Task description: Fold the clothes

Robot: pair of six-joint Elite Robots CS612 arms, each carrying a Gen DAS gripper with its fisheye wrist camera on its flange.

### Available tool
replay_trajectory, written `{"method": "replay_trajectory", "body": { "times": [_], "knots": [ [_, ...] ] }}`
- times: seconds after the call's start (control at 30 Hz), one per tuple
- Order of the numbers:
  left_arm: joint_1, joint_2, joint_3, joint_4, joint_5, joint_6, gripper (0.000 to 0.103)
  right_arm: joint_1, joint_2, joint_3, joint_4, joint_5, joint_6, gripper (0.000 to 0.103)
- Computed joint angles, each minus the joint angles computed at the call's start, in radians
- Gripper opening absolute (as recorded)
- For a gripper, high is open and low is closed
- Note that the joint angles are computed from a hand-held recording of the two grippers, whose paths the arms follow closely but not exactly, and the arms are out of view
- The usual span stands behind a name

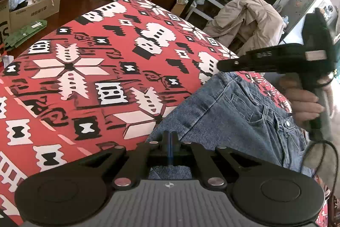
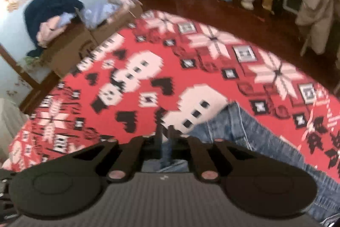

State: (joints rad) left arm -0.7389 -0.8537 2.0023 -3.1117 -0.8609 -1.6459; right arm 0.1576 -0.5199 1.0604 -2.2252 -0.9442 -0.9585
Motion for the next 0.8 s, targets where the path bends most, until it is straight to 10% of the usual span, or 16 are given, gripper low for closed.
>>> {"method": "replay_trajectory", "body": {
  "times": [0.23, 0.47, 0.8],
  "knots": [
    [-0.001, 0.001, 0.0, 0.0, 0.004, 0.001, 0.003, 0.007, -0.007, 0.032, -0.09, -0.129, -0.052, 0.009],
    [0.0, 0.001, 0.002, -0.01, 0.002, 0.002, 0.003, 0.015, 0.057, -0.066, -0.101, -0.108, 0.124, 0.0],
    [-0.001, 0.003, 0.004, -0.018, 0.005, 0.003, 0.002, 0.012, 0.011, -0.015, -0.06, -0.087, 0.021, 0.003]
  ]
}}
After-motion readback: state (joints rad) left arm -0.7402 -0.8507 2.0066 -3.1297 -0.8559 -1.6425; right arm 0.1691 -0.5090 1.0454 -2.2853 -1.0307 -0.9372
